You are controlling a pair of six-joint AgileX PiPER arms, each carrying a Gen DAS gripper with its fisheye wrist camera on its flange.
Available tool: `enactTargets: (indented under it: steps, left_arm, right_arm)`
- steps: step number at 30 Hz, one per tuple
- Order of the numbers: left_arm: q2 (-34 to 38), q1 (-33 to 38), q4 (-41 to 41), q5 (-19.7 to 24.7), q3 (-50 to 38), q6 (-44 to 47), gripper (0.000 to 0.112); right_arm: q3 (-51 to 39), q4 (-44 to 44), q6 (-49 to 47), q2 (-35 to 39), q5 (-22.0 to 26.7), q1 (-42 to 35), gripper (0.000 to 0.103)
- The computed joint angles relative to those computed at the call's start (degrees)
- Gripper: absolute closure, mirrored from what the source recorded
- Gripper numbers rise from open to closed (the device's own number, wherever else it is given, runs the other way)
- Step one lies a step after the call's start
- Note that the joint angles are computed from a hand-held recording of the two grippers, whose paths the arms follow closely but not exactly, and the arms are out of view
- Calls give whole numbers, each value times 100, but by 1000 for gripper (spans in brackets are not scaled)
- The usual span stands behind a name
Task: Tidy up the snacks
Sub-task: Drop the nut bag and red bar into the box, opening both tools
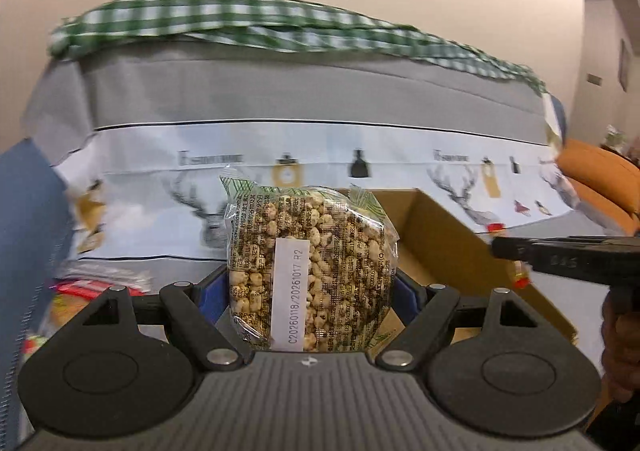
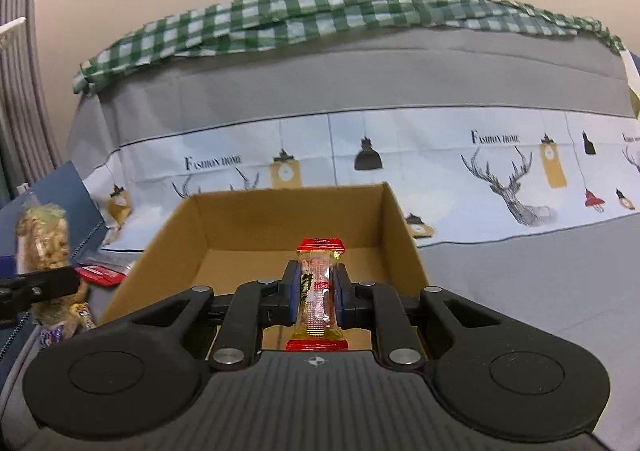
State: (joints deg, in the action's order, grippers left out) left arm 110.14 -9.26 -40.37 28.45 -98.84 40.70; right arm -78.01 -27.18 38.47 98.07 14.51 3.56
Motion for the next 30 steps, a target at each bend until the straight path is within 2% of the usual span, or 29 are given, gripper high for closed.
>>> enactTargets:
  steps: [2,3,4,5,7,9,13,18,22,25,27,30]
  left_arm:
    - [160,-41,-334,363,-181,247,27]
    - [293,-80,-235,579,-382,123,26]
    - [338,-153,25,571,-450,-128,21]
    - [352,-211,265,469,-447,-356,18]
    - [420,-222,461,399,-525,-659,17]
    - [495,-221,833,373,-651,-1172,17]
    - [547,-232,1872,479,-791,-2044,19]
    - [558,-75,2247,961,-856,-2232,31]
    - [688,-49,2562,1531,-1015,-2341,49]
    - [809,26,2357,1953,-1157,-2153,64]
    - [797,65,2166,2085,-1105,-1935,71]
    - [597,-1,2234,1864,-745,-1800,72]
  right_arm:
    - [120,-248,275,-66,27,58,85]
    - [61,-199,211,-9,114,73,84]
    - [-42,-178,183,65,281,95,76]
    - [36,-379,384,23,408,147,49]
    - [66,-1091,1063,-8,627,230,18]
    - [116,-1539,1483,-31,669,237,20]
    - [-131,-1258,1195,148,1245,234,23]
    - [-277,-1219,1067,292,1716,271,25]
    - [-386,-926,827,379,1908,206,39]
    - [-415,-575,580,415,1937,128,53]
    - [-436,-555,559,449,2013,123,60]
    - [-390,-665,695,427,2024,111,69]
